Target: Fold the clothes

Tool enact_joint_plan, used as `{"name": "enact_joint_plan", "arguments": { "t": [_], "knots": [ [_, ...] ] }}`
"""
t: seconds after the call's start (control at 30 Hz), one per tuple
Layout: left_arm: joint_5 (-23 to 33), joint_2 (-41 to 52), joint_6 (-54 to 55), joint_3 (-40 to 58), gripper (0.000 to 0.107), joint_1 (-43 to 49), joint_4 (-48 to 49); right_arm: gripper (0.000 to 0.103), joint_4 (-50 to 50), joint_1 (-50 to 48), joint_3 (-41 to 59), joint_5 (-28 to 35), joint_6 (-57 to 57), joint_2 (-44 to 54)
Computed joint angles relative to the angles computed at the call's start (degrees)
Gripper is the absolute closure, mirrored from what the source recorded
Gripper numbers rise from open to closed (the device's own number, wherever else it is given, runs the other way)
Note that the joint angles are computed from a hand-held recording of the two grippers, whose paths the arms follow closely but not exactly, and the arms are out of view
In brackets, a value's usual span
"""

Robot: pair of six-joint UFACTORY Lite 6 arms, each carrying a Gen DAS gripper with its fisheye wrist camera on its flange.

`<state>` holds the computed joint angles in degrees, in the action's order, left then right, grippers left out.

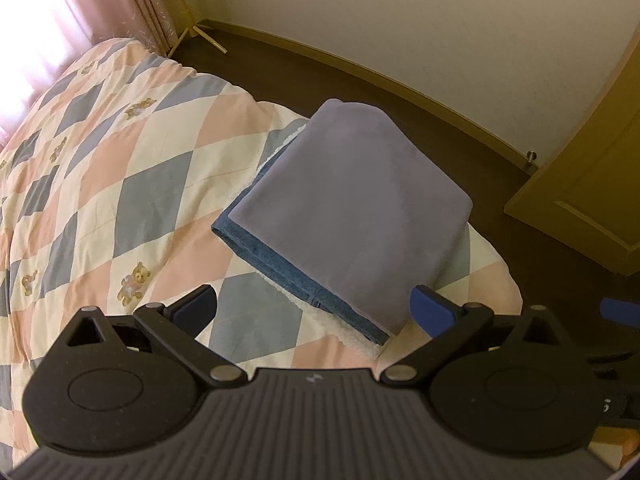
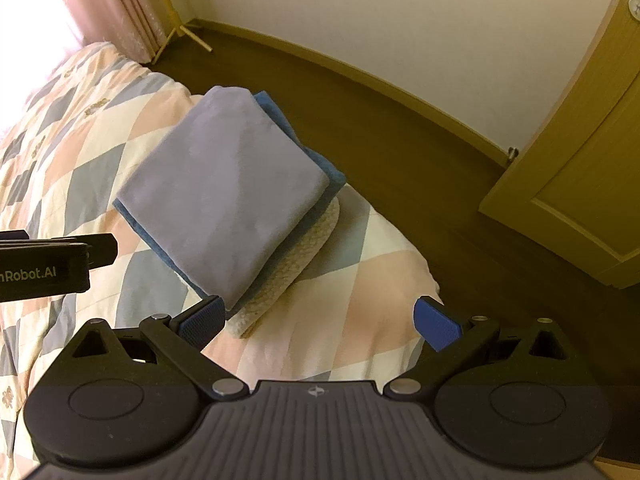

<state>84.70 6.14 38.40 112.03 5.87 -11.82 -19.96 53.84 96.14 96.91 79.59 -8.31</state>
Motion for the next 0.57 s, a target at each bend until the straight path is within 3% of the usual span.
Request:
{"name": "enact_joint_plan", "arguments": {
  "t": [0.57],
  "knots": [
    [-1.08, 3.1, -1.29, 3.29, 0.005, -1.6, -1.26, 0.0, 1.54, -5.47, -2.85, -2.93, -3.9, -2.07]
  ]
}}
